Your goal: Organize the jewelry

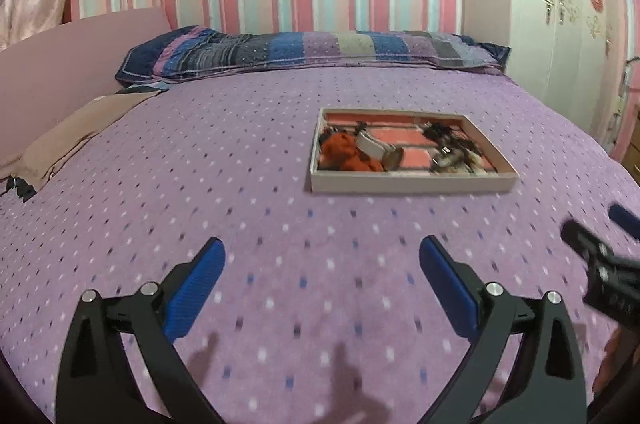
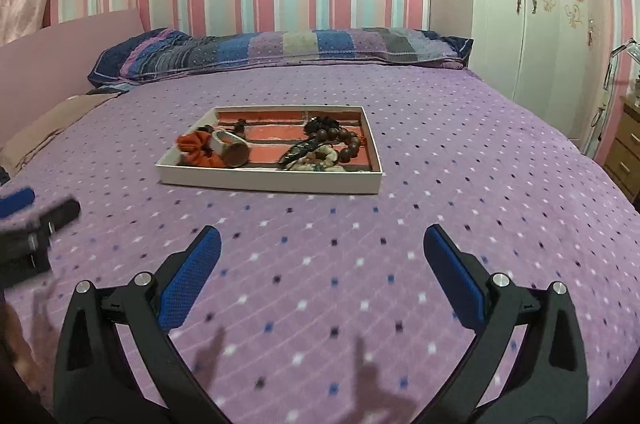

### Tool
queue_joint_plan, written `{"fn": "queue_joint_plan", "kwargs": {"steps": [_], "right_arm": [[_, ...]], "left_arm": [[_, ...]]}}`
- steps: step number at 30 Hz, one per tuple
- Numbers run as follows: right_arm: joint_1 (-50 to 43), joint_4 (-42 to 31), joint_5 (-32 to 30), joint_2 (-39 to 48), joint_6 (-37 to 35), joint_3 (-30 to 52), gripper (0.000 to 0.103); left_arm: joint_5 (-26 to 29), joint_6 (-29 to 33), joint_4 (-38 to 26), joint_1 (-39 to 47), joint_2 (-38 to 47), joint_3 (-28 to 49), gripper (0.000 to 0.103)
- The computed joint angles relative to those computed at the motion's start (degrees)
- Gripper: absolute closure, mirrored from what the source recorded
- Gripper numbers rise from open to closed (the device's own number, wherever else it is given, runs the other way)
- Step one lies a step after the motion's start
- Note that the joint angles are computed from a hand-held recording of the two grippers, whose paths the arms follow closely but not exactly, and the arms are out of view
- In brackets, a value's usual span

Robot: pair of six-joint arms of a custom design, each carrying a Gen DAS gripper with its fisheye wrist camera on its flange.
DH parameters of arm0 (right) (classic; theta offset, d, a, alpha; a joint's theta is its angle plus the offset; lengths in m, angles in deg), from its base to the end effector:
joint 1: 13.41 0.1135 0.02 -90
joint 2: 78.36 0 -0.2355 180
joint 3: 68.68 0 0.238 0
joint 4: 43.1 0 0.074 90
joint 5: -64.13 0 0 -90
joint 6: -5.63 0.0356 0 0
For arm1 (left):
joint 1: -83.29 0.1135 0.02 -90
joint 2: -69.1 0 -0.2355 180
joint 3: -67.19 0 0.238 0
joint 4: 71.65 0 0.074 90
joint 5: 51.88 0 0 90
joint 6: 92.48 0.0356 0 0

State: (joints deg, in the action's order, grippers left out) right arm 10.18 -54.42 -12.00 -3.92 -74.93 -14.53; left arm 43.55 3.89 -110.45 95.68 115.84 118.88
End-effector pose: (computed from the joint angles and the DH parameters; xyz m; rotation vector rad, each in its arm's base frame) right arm 0.2532 0.1012 0.2009 -0.1171 2.1026 0.0887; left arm 0.1830 0.0367 0.2446 -0.0588 2.1591 0.0867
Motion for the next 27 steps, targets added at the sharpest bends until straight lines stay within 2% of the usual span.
{"fn": "queue_joint_plan", "kwargs": {"steps": [2,6,9,11,17,27], "right_arm": [[3.3,-3.3,2.2,-5.6,1.2,-2.4,0.004],[8.2,-6.9,7.1,-13.5,3.2,-6.3,0.004],[10.6,-9.8,8.6,-18.2,4.8,-8.6,0.004],[12.4,-11.2,11.0,-20.5,5.6,-10.1,0.004],[13.1,-12.2,11.1,-22.3,7.5,-12.4,0.004],[13.0,-12.0,11.8,-22.9,7.2,-12.8,0.004]], "left_arm": [[-0.5,0.2,-3.4,0.3,-5.9,-2.0,0.007],[3.2,3.3,-11.6,5.6,-14.9,-3.8,0.007],[10.5,7.4,-16.1,14.3,-16.1,-3.3,0.007],[13.5,9.5,-18.1,18.6,-16.0,-2.9,0.007],[15.7,11.7,-19.5,23.8,-16.7,-3.2,0.007],[14.0,10.9,-19.1,21.4,-18.4,-3.3,0.007]]}}
